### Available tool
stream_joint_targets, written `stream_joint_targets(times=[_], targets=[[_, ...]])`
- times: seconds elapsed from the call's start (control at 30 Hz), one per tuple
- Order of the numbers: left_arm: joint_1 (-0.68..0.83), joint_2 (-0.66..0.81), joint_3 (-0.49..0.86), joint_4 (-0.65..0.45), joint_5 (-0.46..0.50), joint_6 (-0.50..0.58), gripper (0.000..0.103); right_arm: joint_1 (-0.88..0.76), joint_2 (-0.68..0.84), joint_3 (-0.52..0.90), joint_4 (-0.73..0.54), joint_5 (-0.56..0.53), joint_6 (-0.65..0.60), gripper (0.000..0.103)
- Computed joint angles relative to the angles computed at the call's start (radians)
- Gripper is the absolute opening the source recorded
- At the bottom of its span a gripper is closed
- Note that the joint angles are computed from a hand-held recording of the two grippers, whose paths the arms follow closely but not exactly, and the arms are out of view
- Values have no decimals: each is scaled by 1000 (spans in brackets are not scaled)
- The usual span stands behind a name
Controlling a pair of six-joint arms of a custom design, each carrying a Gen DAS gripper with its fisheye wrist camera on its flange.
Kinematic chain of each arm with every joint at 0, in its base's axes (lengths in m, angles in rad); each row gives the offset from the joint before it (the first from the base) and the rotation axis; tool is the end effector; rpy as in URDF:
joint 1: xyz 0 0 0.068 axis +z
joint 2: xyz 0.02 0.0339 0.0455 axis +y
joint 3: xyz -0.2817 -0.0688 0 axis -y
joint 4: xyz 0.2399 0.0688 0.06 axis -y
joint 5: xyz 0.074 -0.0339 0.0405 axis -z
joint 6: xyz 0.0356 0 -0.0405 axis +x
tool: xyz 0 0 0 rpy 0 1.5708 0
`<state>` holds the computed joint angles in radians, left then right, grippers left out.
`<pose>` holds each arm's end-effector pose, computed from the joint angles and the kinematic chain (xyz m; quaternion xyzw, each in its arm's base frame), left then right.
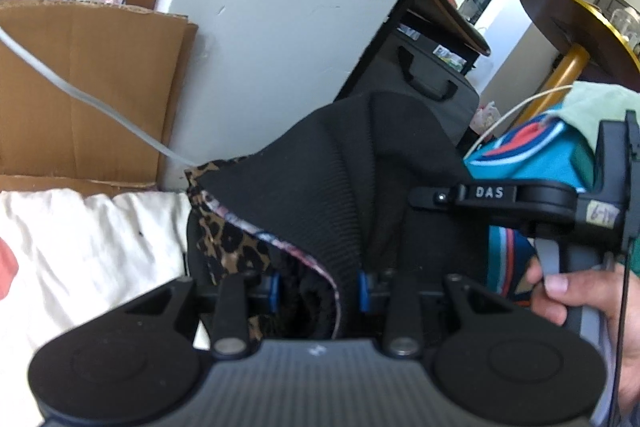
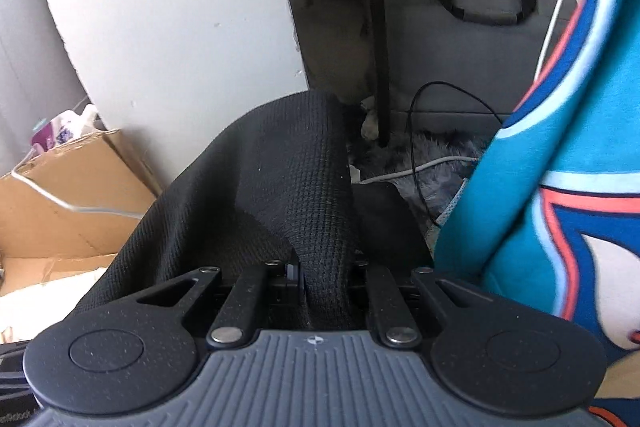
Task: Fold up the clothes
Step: 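Lift the folded black shorts off the sheet with both tools, then carry the shorts with both tools and lower them beside the blue patterned cloth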
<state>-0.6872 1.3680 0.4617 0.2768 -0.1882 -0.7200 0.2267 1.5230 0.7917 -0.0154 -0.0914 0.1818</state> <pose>0.1948 -0.1512 0.1734 -0.0572 0.8865 -0.2282 0.3984 0.2970 0.0718 0.2050 -0.0388 0.9147 0.1221 0.3833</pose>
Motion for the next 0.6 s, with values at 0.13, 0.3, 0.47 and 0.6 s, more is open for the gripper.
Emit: stream_joint_targets(times=[0.13,0.3,0.47,0.6], targets=[[44,33,-18,61,34,12,36,1,70,28,31,-10,-12,10],[61,79,-49,155,25,24,36,-4,147,59,66,-35,-9,10],[85,133,-57,206,36,3,36,26,231,49,168,32,-36,23],[109,155,-60,222,60,7,36,34,230,42,195,81,-62,35]])
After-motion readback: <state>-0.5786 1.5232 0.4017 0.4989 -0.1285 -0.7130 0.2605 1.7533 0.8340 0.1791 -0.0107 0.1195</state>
